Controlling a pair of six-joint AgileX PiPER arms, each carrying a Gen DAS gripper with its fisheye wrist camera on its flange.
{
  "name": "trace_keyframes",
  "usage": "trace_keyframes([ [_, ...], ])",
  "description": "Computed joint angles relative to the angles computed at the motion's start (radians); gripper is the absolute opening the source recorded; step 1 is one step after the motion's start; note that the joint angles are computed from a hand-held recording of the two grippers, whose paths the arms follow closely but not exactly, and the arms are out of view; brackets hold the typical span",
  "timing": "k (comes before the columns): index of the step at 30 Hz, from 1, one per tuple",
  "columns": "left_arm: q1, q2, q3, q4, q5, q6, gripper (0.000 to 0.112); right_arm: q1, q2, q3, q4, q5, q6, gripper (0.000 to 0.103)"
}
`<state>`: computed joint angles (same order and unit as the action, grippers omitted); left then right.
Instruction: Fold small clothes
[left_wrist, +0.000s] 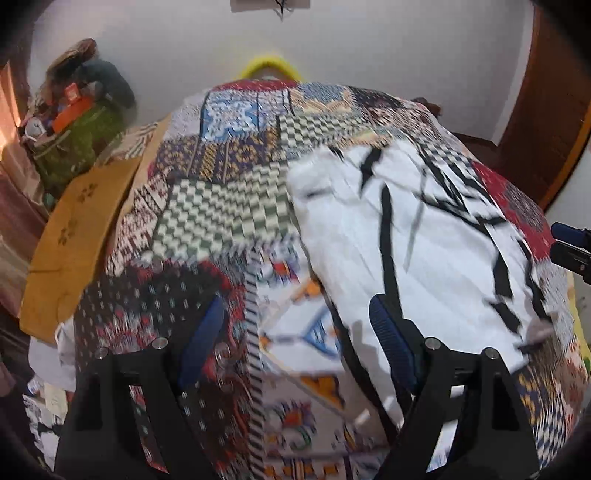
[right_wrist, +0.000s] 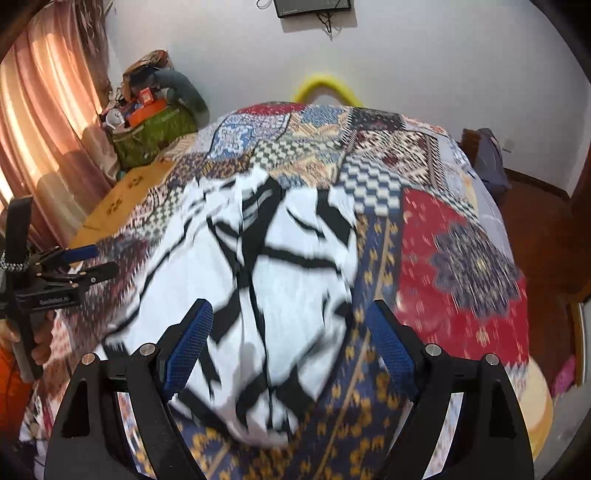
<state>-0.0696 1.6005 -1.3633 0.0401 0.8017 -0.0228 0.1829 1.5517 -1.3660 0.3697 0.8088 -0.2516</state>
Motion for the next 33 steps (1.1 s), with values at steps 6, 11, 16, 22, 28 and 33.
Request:
trace_keyframes([
  [6, 0.05, 0.169, -0.19, -0.12, 0.044, 0.039, 0.081, 0.023, 0.196, -0.216, 0.056, 0.056, 0.008, 0.079],
  [11, 0.068, 0.325, -0.345, -0.191, 0.124, 0.028, 0.081, 0.044, 0.374, -0.412, 0.078, 0.155, 0.03, 0.061],
  [16, 0.076, 0.428, -0.438, -0.29, 0.179, 0.07, 0.064, 0.051, 0.507, -0.573, 0.091, 0.246, 0.05, 0.047],
  [22, 0.05, 0.431, -0.414, -0.313, 0.116, 0.133, 0.023, 0.042, 0.467, -0.506, 0.091, 0.186, -0.033, 0.009],
  [28, 0.015, 0.407, -0.352, -0.16, 0.036, 0.056, 0.014, 0.055, 0.456, -0.466, 0.029, 0.12, -0.04, 0.005],
  [33, -0.012, 0.385, -0.329, -0.044, 0.033, -0.009, 0.015, 0.071, 0.452, -0.475, -0.021, 0.132, -0.012, 0.006],
])
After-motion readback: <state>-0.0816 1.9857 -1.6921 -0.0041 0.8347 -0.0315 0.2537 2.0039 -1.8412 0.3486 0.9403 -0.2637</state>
